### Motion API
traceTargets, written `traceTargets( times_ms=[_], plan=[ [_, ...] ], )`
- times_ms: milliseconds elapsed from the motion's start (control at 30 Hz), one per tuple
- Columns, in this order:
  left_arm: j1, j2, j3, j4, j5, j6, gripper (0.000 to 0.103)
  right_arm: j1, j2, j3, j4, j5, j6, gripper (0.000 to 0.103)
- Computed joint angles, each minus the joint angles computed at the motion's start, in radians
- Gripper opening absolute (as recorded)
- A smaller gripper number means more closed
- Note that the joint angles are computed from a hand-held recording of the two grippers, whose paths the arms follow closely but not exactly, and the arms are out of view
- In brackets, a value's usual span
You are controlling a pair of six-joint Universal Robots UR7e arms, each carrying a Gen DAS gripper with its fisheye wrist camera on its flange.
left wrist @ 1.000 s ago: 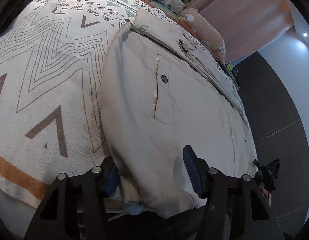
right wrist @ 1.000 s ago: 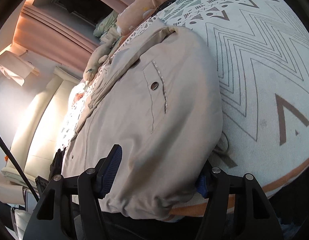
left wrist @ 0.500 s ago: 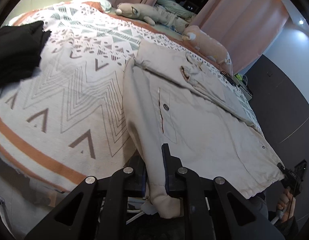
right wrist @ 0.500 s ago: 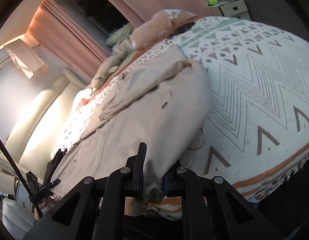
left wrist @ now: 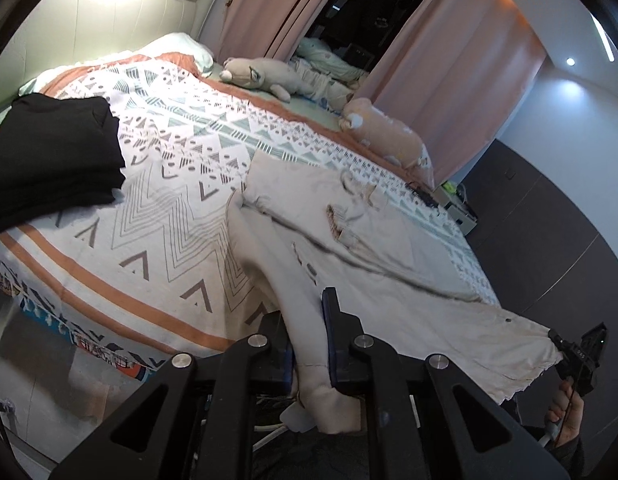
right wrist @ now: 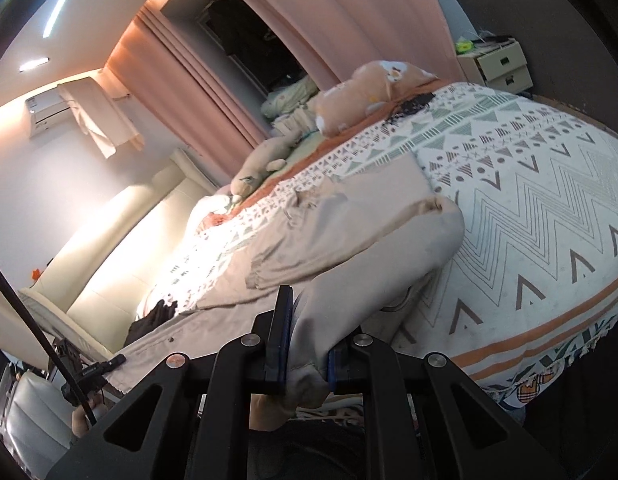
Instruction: Fold large clothes
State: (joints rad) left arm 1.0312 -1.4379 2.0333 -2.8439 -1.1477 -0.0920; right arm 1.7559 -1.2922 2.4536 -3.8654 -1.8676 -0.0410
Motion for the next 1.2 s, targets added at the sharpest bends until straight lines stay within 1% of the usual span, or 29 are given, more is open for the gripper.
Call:
traceTargets(
  times_ms=[100, 233, 333, 400, 467, 633, 833, 933, 1067, 1200],
  plan=[
    [-0.023, -0.043, 0.012, -0.006, -0.001, 0.005, 0.013, 0.021, -0.008, 0.012, -0.031, 0.007, -0.016, 0.011],
    [-0.057, -0.079, 0.013, -0.017, 0.001, 0.008, 0.013, 0.029, -0.015, 0.030, -0.072, 0.036, -0.040, 0.011],
    [-0.074, -0.078, -0.005, -0.028, 0.008, 0.020, 0.013, 0.012, -0.015, 0.024, -0.078, 0.066, -0.065, 0.011],
    [-0.076, -0.066, -0.024, -0.029, 0.008, 0.028, 0.013, 0.005, -0.007, 0.003, -0.074, 0.070, -0.080, 0.011],
    [-0.074, -0.038, -0.052, -0.034, 0.017, 0.041, 0.014, -0.012, -0.005, -0.018, -0.062, 0.089, -0.087, 0.010],
    [-0.056, 0.030, -0.136, -0.024, 0.013, 0.059, 0.013, -0.043, -0.001, -0.082, -0.016, 0.109, -0.108, 0.010],
    [-0.038, 0.144, -0.277, -0.009, 0.006, 0.098, 0.014, -0.031, 0.038, -0.207, 0.061, 0.073, -0.149, 0.010],
    [-0.024, 0.210, -0.361, 0.007, -0.002, 0.109, 0.014, -0.040, 0.063, -0.275, 0.101, 0.069, -0.171, 0.010],
    [-0.002, 0.313, -0.495, 0.046, -0.017, 0.125, 0.014, -0.059, 0.096, -0.373, 0.175, 0.072, -0.174, 0.010],
    [0.022, 0.420, -0.641, 0.106, -0.012, 0.136, 0.014, -0.067, 0.141, -0.488, 0.265, 0.051, -0.179, 0.010]
  ],
)
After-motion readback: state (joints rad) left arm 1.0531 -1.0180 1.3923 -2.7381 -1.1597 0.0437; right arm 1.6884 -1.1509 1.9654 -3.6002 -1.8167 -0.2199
